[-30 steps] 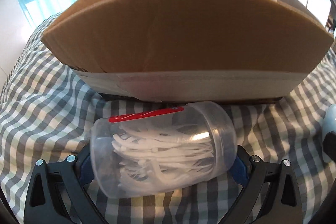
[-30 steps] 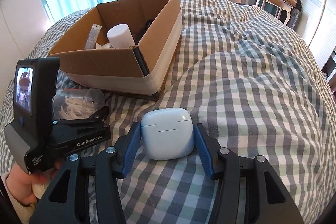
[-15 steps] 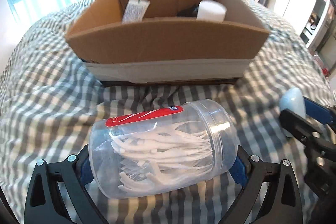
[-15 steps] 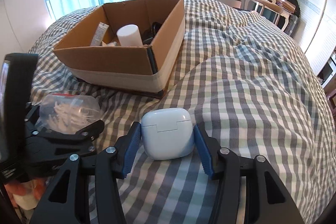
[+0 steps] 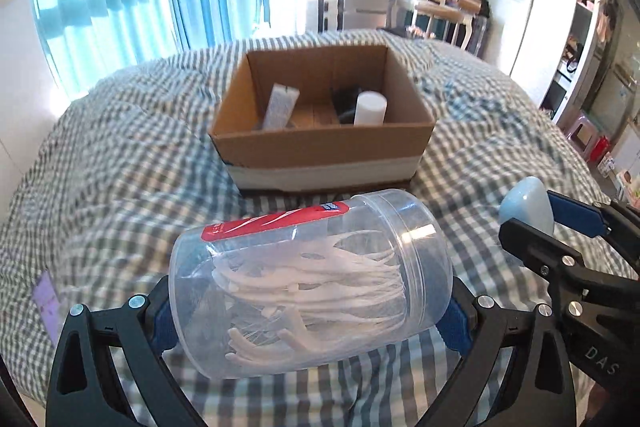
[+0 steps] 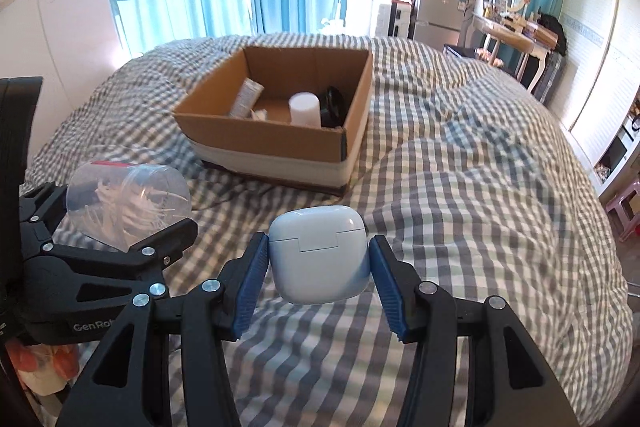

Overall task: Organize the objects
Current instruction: 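Carry the floss container and earbud case over the cardboard box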

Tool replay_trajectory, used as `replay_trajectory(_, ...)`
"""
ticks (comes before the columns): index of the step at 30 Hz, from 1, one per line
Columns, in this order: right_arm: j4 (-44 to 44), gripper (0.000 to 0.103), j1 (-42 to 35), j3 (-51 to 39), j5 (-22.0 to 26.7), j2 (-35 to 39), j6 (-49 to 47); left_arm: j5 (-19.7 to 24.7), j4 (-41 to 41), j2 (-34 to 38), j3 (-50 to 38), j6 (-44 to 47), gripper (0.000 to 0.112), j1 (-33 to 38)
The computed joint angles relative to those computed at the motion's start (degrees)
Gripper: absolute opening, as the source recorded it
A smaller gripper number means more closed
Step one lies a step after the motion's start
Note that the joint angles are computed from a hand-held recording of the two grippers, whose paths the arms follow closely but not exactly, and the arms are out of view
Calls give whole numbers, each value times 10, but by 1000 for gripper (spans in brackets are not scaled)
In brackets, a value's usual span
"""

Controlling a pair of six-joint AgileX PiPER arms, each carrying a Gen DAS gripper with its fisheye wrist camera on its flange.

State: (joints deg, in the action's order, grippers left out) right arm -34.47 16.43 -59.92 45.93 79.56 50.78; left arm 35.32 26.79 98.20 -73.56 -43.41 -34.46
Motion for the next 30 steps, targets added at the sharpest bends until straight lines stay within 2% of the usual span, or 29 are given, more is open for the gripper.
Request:
replay_trajectory(7, -24, 52, 43, -55, 48, -1, 3, 18, 30, -42, 4, -11, 100, -4)
replay_trajectory(15, 4, 52, 14, -159, 50, 49, -75, 38, 11, -15, -78, 47, 100, 42)
replay_trajectory(22, 59, 52, -51, -305, 47, 134, -174, 56, -49, 73, -224, 138, 100, 94)
replay_trajectory(30, 153, 52, -132, -527, 75, 291, -290, 95, -129, 233, -467, 243, 100, 131)
